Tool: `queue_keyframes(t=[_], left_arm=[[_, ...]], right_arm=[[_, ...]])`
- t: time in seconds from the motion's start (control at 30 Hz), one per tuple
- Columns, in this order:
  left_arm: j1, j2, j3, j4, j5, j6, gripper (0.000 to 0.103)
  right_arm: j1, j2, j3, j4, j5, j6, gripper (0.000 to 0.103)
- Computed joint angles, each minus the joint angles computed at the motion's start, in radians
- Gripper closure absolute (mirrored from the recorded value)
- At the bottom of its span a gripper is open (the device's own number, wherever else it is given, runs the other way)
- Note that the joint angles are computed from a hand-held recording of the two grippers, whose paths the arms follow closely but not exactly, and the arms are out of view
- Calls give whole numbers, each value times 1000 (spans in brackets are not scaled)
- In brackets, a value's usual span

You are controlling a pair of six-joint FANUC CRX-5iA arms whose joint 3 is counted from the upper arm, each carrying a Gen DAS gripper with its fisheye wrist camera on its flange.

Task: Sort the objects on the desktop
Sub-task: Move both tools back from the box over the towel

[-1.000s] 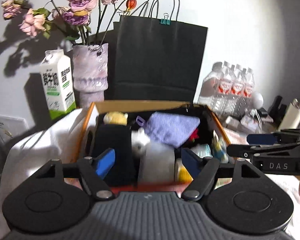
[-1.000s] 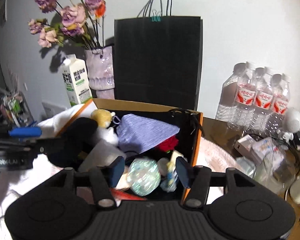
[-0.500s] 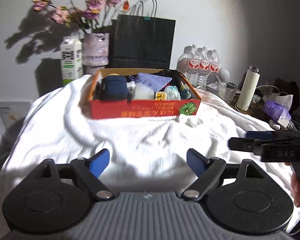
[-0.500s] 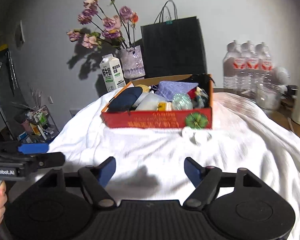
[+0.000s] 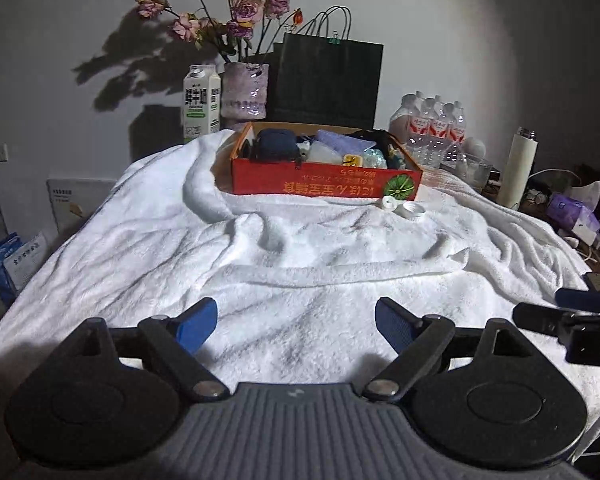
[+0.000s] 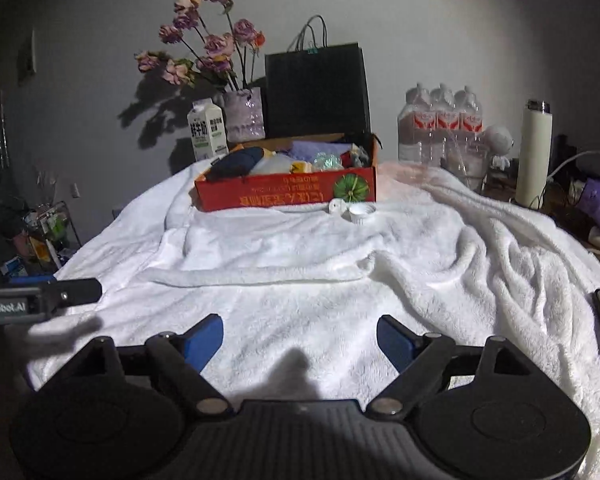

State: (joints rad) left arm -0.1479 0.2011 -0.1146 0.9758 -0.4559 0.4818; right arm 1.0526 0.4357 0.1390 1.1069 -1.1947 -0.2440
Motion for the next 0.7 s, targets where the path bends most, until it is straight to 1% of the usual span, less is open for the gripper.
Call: queue_keyframes(t=[0.2, 0.37, 0.43, 0.5, 0.53, 0.57, 0.6, 0.7], left_arm=[[11, -9, -8, -50, -1, 49, 15], [9, -2, -4, -60, -8, 54, 13], [5, 4, -5, -38, -6, 33, 9], [-8, 10, -16, 26, 17, -30, 0], [-21, 12, -26, 70, 41, -75, 0], [-32, 18, -28, 106, 60, -113, 0], [-40, 28, -19, 118, 68, -133, 0], [-56, 81, 54, 96, 63, -125, 0]], right_arm=[[7, 10, 11, 4, -5, -6, 18], [8, 15, 11, 3, 0, -16, 14], [5, 17, 10, 9, -2, -26, 13], [-3, 14, 2, 13, 4, -34, 6], [-9, 15, 0, 14, 8, -34, 4], [-16, 18, 2, 14, 6, -31, 0], [-25, 22, 7, 12, 4, -19, 0], [-62, 41, 30, 29, -4, 49, 0]])
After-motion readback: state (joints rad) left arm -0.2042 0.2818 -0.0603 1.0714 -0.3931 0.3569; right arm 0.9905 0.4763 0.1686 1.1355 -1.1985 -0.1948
